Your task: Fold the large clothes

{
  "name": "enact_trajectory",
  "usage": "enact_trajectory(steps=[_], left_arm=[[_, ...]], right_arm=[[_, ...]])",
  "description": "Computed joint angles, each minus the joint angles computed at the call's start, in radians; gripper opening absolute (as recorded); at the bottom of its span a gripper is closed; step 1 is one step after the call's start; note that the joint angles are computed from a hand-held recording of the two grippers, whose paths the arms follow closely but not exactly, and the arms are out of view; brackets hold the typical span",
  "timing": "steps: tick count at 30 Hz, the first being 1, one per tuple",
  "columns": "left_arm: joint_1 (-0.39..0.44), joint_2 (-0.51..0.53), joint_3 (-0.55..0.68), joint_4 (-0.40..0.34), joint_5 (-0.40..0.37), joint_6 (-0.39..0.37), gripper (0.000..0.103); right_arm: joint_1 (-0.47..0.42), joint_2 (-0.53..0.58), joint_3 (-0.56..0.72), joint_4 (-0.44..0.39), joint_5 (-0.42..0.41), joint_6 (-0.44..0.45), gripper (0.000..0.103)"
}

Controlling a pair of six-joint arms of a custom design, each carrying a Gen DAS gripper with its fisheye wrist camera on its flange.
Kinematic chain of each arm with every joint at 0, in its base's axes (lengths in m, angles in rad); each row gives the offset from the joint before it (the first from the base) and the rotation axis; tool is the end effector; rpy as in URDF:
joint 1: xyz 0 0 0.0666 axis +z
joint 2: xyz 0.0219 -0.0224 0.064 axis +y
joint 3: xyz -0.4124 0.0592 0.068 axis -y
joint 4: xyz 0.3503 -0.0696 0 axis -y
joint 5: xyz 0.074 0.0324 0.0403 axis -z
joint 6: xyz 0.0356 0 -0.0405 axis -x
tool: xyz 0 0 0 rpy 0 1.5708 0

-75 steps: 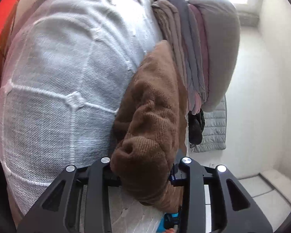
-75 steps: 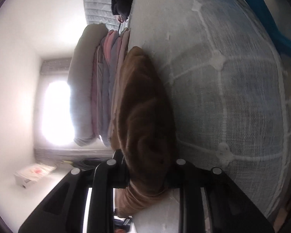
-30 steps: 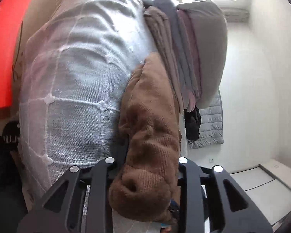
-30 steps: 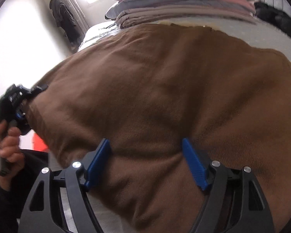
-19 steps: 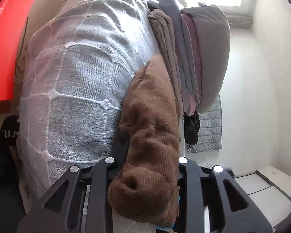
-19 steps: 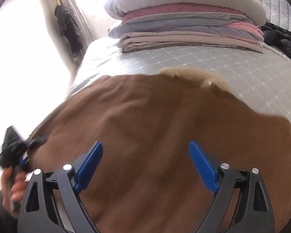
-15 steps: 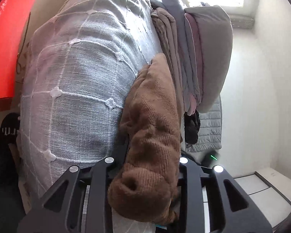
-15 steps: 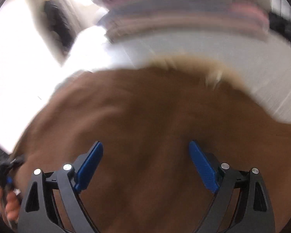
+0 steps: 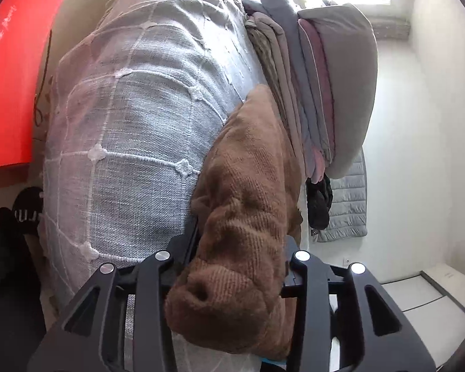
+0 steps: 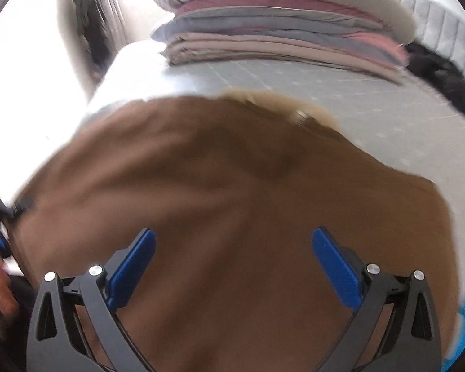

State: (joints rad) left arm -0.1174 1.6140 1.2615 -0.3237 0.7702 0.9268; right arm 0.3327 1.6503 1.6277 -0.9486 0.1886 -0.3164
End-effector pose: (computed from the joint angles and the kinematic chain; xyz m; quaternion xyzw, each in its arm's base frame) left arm 0.5074 -0.0852 0.3563 -0.1796 0.8321 -0.4935 0.1785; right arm 0.5070 0.1677 0.4383 0.0201 0.9513 0.0085 0.3074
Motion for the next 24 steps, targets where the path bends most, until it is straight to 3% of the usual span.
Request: enact_trajectory(steps=[4, 9, 14, 17, 20, 24], left_arm=[[-0.002, -0.003, -0.001, -0.005, -0.018, -0.001, 0.040], [-0.001, -0.012, -0.018, 0.029, -0.037, 0.029, 0.042], [-0.001, -0.022, -0.027, 0.057, -0.046, 0.036, 0.042], [-0.007, -0.029, -0.028, 0.061, -0.064, 0.039, 0.042], [-0.016, -0.041, -0.029, 0.083, -0.076, 0.044, 0.042], [-0.031, -0.057, -0.010, 0.076, -0.096, -0.014, 0.042]], right_arm=[[0.027, -0.059, -0.101, 0.005, 0.067, -0.047, 0.098], [0.039, -0.033, -0.102, -0.040, 0.080, -0.075, 0.098], [0.084, -0.110, -0.137, 0.011, 0.230, -0.106, 0.098], [0.072, -0.040, -0.104, -0.083, 0.150, -0.091, 0.098], [0.038, -0.053, -0.144, -0.059, 0.051, -0.167, 0.098], [0.072, -0.136, -0.204, -0.017, 0.131, -0.287, 0.098]])
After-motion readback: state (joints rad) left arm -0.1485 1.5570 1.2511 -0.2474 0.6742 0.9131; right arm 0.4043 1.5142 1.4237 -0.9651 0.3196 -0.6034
